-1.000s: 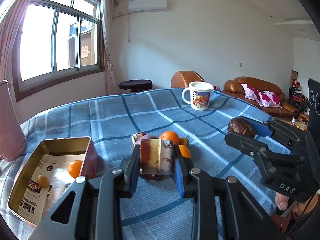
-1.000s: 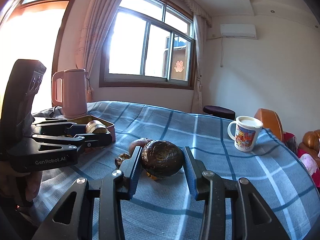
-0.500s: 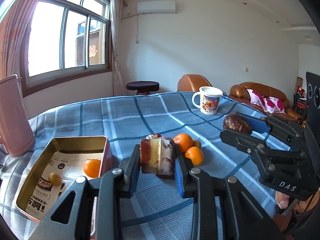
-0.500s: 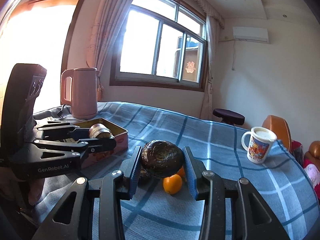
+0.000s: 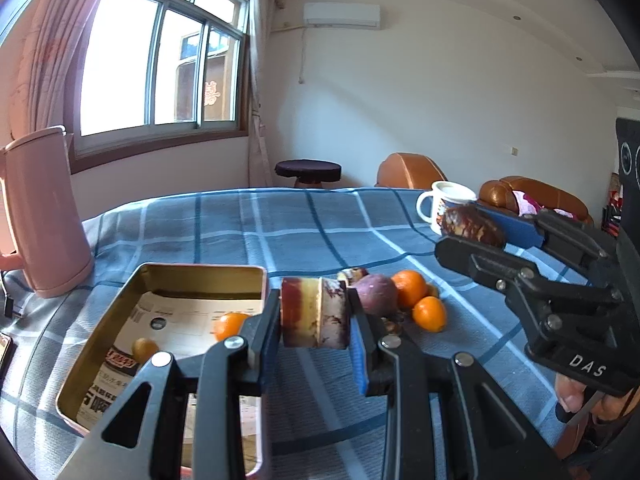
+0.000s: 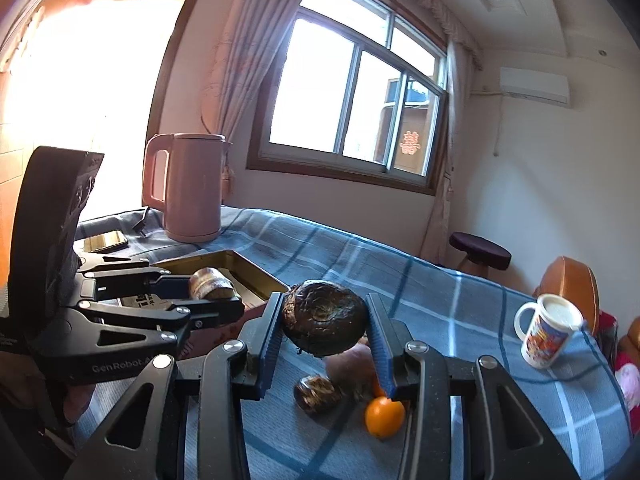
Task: Organize fruits
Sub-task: 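Carry the cake over the tin and open the left gripper while the right releases the brown fruit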
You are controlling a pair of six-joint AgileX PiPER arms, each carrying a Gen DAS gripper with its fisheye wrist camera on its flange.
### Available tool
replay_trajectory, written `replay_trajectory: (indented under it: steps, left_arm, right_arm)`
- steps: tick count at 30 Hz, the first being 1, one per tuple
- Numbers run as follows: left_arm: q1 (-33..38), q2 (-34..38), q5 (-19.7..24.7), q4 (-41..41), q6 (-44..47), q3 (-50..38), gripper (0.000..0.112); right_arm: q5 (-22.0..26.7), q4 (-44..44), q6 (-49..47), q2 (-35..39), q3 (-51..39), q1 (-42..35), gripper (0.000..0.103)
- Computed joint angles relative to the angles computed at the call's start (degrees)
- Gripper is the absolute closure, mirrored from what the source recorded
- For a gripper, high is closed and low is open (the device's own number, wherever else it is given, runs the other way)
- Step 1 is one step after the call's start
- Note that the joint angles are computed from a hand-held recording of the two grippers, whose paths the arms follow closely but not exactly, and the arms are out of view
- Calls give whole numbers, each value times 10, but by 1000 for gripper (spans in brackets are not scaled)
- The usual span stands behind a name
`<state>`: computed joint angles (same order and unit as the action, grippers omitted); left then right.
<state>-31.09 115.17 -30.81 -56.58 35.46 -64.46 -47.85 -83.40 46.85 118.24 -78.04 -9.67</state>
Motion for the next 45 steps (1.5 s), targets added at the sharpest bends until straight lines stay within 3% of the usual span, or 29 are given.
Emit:
replay_trajectory:
  steps: [16,45]
  left_arm:
    - [35,-19,-9,-1,-14,36,81]
    - [122,-20,41,-64,41,52,81]
  right_arm:
    - [33,-31,34,4,-33,67,61]
    - [95,-164,180,82,-119,164,61]
